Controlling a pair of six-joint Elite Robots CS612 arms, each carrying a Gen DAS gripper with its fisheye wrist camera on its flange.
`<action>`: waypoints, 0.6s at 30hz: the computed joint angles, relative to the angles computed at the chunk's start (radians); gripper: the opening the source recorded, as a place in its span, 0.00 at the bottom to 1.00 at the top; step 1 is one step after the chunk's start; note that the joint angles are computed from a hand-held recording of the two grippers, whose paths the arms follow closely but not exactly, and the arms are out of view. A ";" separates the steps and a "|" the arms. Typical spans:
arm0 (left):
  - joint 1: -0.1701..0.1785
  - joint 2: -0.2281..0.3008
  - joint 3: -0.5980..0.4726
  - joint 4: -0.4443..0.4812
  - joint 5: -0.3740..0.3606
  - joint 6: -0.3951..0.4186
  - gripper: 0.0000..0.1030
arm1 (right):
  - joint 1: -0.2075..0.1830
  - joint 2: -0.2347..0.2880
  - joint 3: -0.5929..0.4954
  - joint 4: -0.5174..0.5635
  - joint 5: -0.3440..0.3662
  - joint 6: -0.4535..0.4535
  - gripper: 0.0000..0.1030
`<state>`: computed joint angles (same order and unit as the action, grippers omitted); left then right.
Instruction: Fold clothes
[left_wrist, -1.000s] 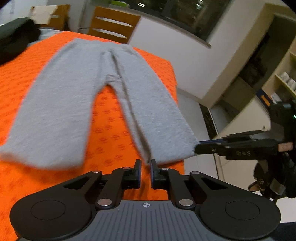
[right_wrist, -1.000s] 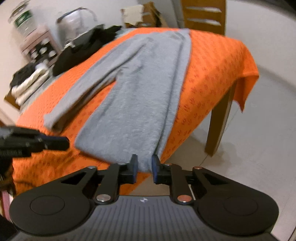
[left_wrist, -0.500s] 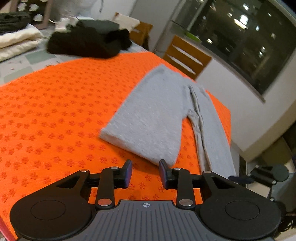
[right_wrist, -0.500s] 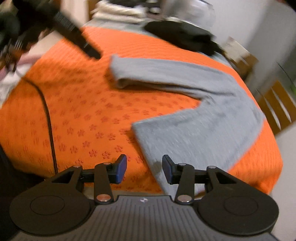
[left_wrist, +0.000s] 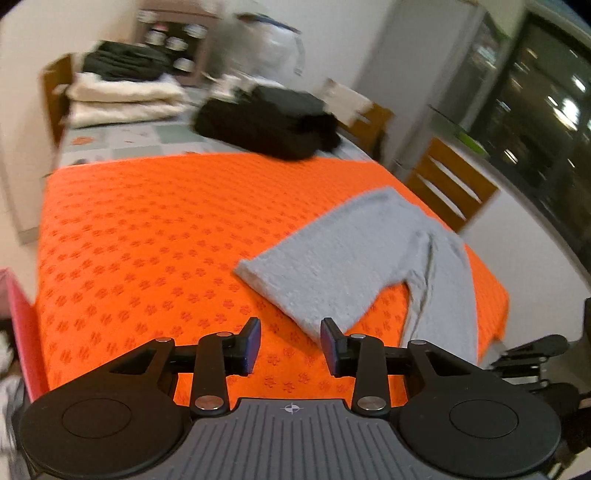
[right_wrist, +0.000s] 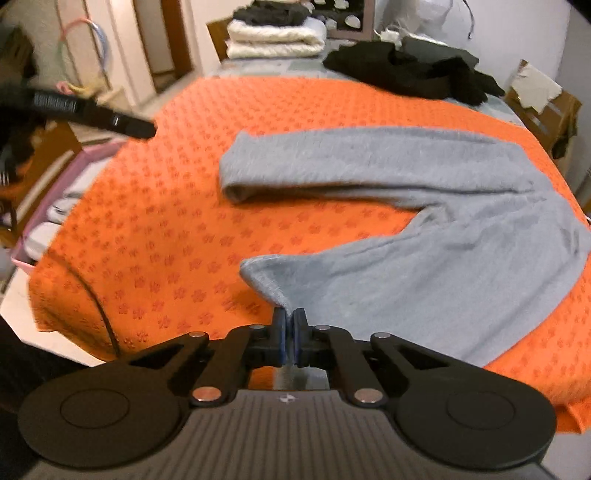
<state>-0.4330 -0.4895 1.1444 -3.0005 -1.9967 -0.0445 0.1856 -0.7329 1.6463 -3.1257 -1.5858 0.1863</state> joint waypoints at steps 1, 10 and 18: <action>-0.007 -0.009 0.021 -0.031 0.026 -0.026 0.38 | -0.015 -0.010 0.012 -0.013 0.024 -0.017 0.05; -0.063 -0.029 0.073 -0.143 0.096 -0.019 0.40 | -0.163 -0.083 0.070 -0.029 0.157 -0.073 0.05; -0.119 -0.005 0.014 -0.089 0.107 0.030 0.42 | -0.273 -0.060 0.023 0.042 0.243 -0.202 0.05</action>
<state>-0.5521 -0.4948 1.1586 -3.0899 -1.8900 -0.0147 -0.0875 -0.7926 1.6697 -3.0838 -1.3427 -0.0153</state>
